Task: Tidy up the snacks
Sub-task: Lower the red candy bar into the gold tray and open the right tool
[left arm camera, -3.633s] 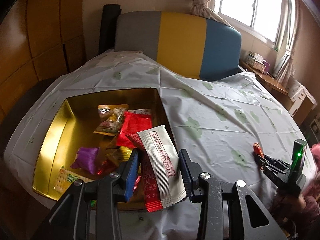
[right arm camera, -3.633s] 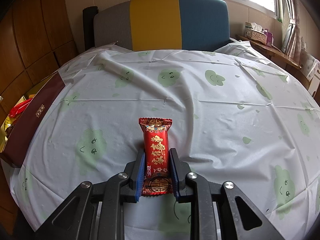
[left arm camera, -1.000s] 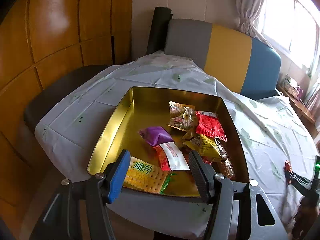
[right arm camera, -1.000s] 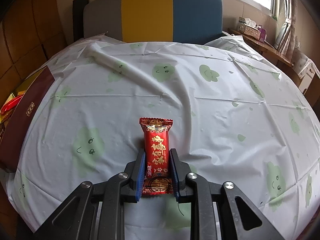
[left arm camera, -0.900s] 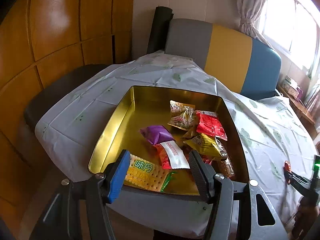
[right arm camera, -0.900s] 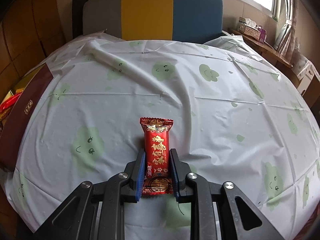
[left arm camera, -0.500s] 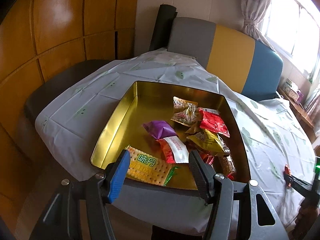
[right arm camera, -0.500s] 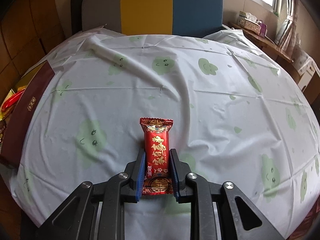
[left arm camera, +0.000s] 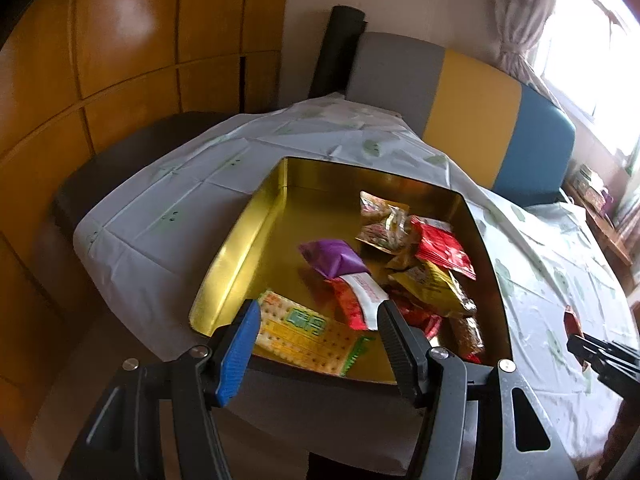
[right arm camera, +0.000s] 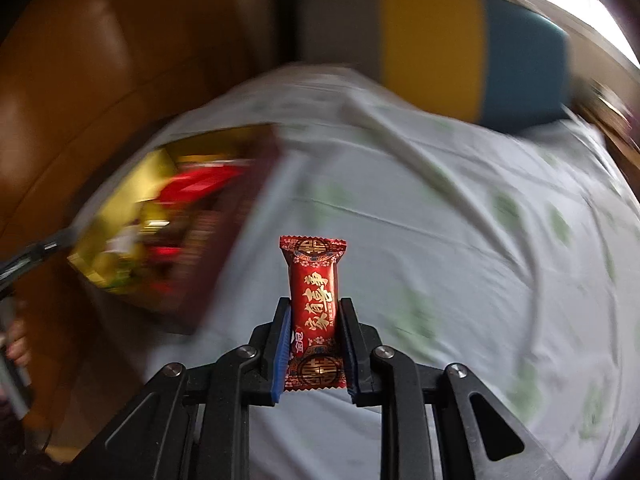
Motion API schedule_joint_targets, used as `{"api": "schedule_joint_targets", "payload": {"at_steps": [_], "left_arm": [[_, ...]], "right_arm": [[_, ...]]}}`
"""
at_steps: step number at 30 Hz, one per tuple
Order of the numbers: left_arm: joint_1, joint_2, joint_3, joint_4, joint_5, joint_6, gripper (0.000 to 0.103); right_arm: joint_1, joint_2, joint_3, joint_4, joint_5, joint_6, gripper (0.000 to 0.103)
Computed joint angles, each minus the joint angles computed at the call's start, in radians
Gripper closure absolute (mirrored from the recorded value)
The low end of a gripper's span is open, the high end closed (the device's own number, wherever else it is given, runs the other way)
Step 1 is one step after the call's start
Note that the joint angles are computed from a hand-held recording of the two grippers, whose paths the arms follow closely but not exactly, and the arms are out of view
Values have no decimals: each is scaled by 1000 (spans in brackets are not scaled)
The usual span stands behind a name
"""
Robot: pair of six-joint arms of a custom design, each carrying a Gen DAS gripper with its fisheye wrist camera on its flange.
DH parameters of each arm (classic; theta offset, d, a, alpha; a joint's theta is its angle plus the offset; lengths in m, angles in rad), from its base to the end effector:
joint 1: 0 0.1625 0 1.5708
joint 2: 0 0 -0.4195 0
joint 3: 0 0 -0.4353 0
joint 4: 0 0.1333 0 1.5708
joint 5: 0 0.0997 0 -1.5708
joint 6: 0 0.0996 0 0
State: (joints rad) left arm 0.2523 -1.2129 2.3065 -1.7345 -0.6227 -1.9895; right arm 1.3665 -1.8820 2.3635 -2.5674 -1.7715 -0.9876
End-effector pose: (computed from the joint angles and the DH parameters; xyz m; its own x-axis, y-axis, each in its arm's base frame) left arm -0.2951 -0.2973 0.0541 -0.7261 -0.4321 -0.5348 0.2076 0.6038 -0.7696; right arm 0.0315 -0.4071 0.3244 -0.6648 -0.5488 0.5067 -0.6871 0.7155 -0.1265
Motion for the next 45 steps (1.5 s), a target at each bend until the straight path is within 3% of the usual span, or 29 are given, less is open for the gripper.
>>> {"api": "schedule_joint_targets", "payload": {"at_steps": [5, 8, 10, 12, 15, 17, 24, 29, 37, 45], "left_arm": [[-1, -34, 15, 52, -10, -58, 42], [0, -46, 25, 56, -15, -69, 42], [3, -49, 29, 47, -19, -63, 42], [6, -50, 32, 37, -23, -55, 42], [8, -51, 38, 24, -29, -47, 42], [9, -51, 41, 15, -32, -42, 42], [25, -33, 40, -28, -27, -8, 42], [24, -19, 26, -30, -23, 11, 42], [15, -9, 8, 16, -28, -11, 41], [6, -1, 0, 21, -28, -12, 41]], "right_arm": [[133, 35, -2, 114, 26, -67, 81], [210, 112, -20, 174, 12, -83, 80], [246, 193, -36, 202, -28, -84, 80], [275, 292, -41, 158, -103, -67, 81], [270, 396, -65, 90, -137, -6, 80], [269, 415, -53, 19, -161, -21, 79], [255, 361, 2, -21, -170, -74, 76], [251, 372, -4, -40, -177, -56, 76], [256, 417, 20, -218, -234, -29, 81], [243, 337, 60, -207, -214, -23, 78]]}}
